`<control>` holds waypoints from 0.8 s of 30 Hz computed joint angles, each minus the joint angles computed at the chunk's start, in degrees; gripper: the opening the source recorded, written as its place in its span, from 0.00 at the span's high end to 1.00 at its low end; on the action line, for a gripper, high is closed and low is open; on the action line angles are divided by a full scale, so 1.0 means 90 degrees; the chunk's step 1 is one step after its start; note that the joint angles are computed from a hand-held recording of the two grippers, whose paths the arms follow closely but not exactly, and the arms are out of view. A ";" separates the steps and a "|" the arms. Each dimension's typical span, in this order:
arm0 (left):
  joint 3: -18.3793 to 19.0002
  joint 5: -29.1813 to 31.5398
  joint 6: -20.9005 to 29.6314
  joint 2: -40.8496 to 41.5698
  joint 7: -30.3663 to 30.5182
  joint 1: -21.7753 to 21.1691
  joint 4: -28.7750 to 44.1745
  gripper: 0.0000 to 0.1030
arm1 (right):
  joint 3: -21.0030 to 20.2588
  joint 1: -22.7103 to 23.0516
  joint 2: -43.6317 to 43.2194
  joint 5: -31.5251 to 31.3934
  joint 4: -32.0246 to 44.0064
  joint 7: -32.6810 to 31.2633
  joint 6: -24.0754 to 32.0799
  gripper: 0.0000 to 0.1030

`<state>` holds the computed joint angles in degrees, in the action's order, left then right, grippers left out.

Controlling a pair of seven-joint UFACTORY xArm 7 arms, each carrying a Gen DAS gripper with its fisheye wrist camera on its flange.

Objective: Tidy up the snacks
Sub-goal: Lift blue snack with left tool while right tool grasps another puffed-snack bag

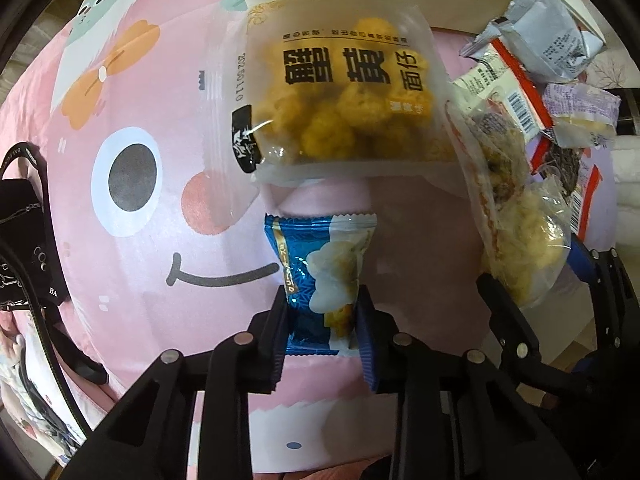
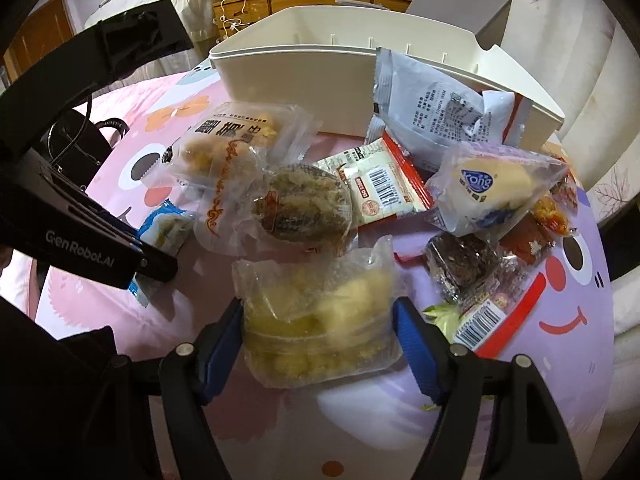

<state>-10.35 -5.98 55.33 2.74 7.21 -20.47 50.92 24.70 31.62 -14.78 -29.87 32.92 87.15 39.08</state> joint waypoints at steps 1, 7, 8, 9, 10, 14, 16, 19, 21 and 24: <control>0.0003 -0.0036 -0.0014 -0.0033 0.0041 0.0006 -0.0031 0.75 | 0.0011 0.0000 0.0033 0.0010 0.0036 0.0018 0.0034 0.35; 0.0061 -0.0163 -0.0113 -0.0343 0.0356 0.0073 -0.0229 0.76 | 0.0019 0.0115 0.0077 0.0229 0.0159 0.0089 0.0234 0.43; 0.0070 -0.0182 -0.0129 -0.0416 0.0403 0.0084 -0.0287 0.76 | 0.0026 0.0135 0.0093 0.0262 0.0182 0.0116 0.0265 0.44; 0.0088 -0.0202 -0.0131 -0.0485 0.0472 0.0103 -0.0321 0.76 | 0.0046 0.0165 0.0119 0.0305 0.0227 0.0162 0.0319 0.44; 0.0096 -0.0214 -0.0127 -0.0548 0.0510 0.0113 -0.0350 0.76 | 0.0070 0.0195 0.0154 0.0333 0.0276 0.0221 0.0377 0.44; 0.0175 -0.0336 -0.0153 -0.0953 0.0752 0.0175 -0.0594 0.76 | 0.0146 0.0329 0.0267 0.0357 0.0494 0.0463 0.0689 0.45; 0.0226 -0.0459 -0.0128 -0.1102 0.0889 0.0202 -0.0640 0.76 | 0.0184 0.0403 0.0329 0.0326 0.0650 0.0615 0.0902 0.45; 0.0288 -0.0514 -0.0004 -0.1273 0.1049 0.0260 -0.0549 0.76 | 0.0232 0.0521 0.0437 0.0216 0.0901 0.0846 0.1200 0.45; 0.0342 -0.0556 0.0024 -0.1423 0.1197 0.0307 -0.0533 0.76 | 0.0241 0.0604 0.0522 0.0152 0.1080 0.0976 0.1387 0.45; 0.0435 -0.0700 0.0078 -0.1680 0.1502 0.0353 -0.0572 0.76 | 0.0250 0.0736 0.0653 0.0051 0.1366 0.1084 0.1711 0.45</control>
<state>-6.43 -12.28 56.04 -12.38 20.73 -17.29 45.77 26.95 38.24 -8.90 -29.41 45.22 96.91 54.48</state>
